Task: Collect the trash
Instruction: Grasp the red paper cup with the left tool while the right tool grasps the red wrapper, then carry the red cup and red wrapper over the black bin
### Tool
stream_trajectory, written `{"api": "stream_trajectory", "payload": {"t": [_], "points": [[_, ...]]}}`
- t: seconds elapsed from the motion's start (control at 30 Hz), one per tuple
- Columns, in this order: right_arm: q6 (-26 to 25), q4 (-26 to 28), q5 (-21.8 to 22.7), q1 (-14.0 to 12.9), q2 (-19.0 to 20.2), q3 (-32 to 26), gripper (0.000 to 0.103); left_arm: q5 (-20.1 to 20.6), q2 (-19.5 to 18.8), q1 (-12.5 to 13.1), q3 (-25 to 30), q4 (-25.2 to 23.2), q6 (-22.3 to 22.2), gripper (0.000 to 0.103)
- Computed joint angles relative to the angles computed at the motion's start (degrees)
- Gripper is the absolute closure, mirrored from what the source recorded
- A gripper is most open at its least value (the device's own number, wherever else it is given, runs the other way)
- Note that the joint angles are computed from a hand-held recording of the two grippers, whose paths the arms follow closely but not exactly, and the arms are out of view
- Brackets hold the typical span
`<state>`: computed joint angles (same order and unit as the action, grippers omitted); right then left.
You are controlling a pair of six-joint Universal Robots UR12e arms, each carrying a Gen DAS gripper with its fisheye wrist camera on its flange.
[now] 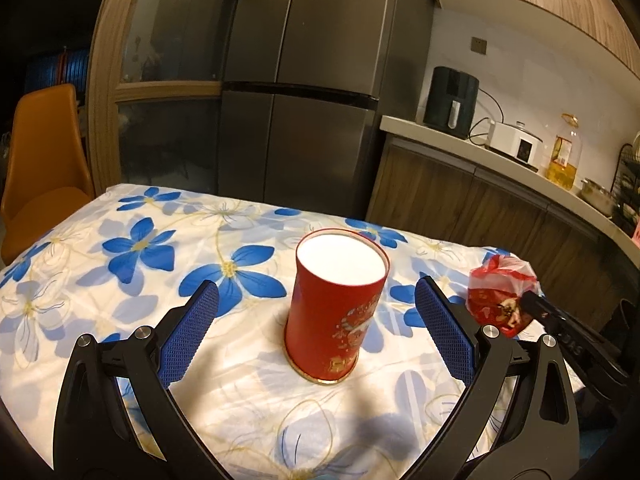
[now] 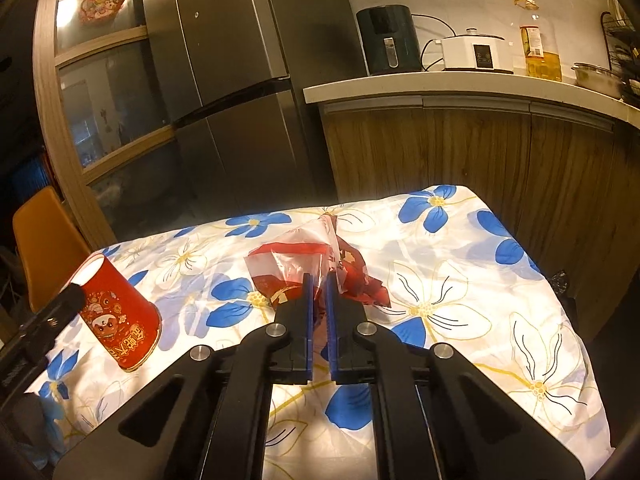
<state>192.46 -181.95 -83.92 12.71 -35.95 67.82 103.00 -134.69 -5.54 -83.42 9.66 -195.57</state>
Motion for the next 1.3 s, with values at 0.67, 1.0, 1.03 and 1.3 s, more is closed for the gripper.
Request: {"api": "stream_trajectory", "payload": {"t": [0.67,1.0,1.03,1.3], "points": [[-0.9,-3.3,1.4,0.3,-0.9,2.3,0.097,-4.2,-1.3,1.2,2.6,-6.0,-2.2,0.040],[-0.8,-4.1,1.5,0.3,-1.3,3.3,0.097,-5.3,-0.8,1.4,1.1,-2.9,-2.4,0.055],[-0.8,-4.4,1.5,0.3,-1.5,3.6,0.097,-5.0,-0.6,1.3,0.7,-2.3,-2.0,0.055],[-0.9,-7.7,1.7,0.2,-3.8,7.8,0.097,-3.2,1.8,0.2,-1.9,-1.4,1.0,0.055]]}}
